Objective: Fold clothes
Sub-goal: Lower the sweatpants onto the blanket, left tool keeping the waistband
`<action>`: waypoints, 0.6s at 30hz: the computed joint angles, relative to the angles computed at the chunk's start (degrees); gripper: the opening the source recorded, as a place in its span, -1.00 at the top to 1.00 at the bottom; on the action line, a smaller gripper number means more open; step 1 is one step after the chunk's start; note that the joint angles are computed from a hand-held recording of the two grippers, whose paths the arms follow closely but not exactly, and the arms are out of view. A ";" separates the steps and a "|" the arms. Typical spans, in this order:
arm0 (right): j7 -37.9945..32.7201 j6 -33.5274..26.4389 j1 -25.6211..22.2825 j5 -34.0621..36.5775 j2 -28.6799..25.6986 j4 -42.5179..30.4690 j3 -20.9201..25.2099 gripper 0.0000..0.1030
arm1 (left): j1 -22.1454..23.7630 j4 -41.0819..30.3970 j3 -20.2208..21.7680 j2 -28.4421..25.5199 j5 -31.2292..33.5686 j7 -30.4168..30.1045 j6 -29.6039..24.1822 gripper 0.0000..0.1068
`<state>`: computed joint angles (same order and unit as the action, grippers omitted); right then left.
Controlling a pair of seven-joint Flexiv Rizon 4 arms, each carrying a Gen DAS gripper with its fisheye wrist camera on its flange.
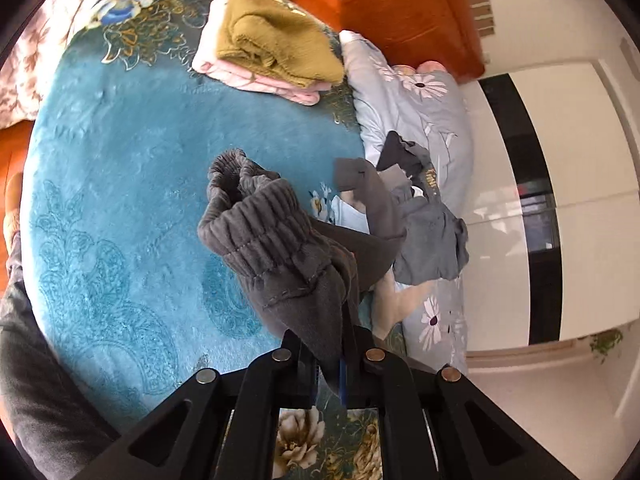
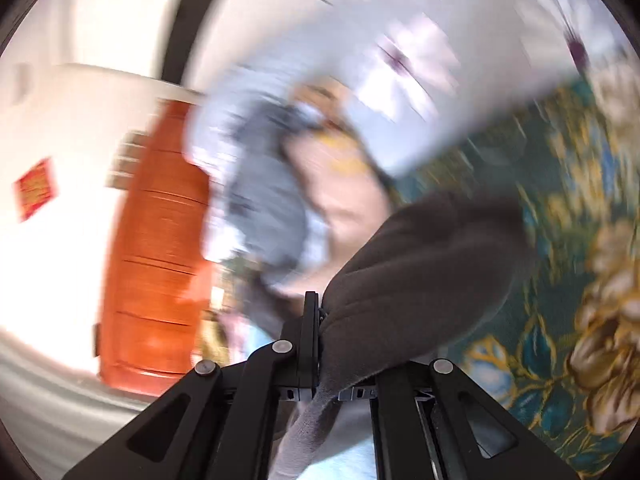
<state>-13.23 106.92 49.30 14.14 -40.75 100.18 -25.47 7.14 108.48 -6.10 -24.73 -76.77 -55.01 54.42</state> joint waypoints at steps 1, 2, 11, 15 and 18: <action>-1.51 1.74 3.72 0.62 1.48 2.74 -3.86 0.92 | -0.36 1.60 0.56 0.53 1.06 0.59 0.71 0.86; -3.51 2.98 7.37 1.65 2.86 5.51 -7.16 0.92 | -0.70 3.15 1.11 0.92 2.37 0.90 1.43 0.86; 5.59 -7.24 12.44 11.06 2.79 20.10 2.18 0.92 | 0.27 6.16 5.39 -6.36 31.57 -24.24 -5.00 0.87; 10.41 -1.16 10.92 12.85 1.46 23.50 7.16 0.92 | 0.86 5.94 4.30 -4.73 34.56 -25.35 -3.10 0.87; 12.22 0.28 11.14 11.11 1.29 24.55 6.09 0.90 | 1.57 6.88 3.56 -4.20 34.23 -26.05 -2.10 0.87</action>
<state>-1.01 107.20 60.44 25.25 -39.47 124.73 -19.39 8.71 115.35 -2.54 -28.92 -42.54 -81.05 52.32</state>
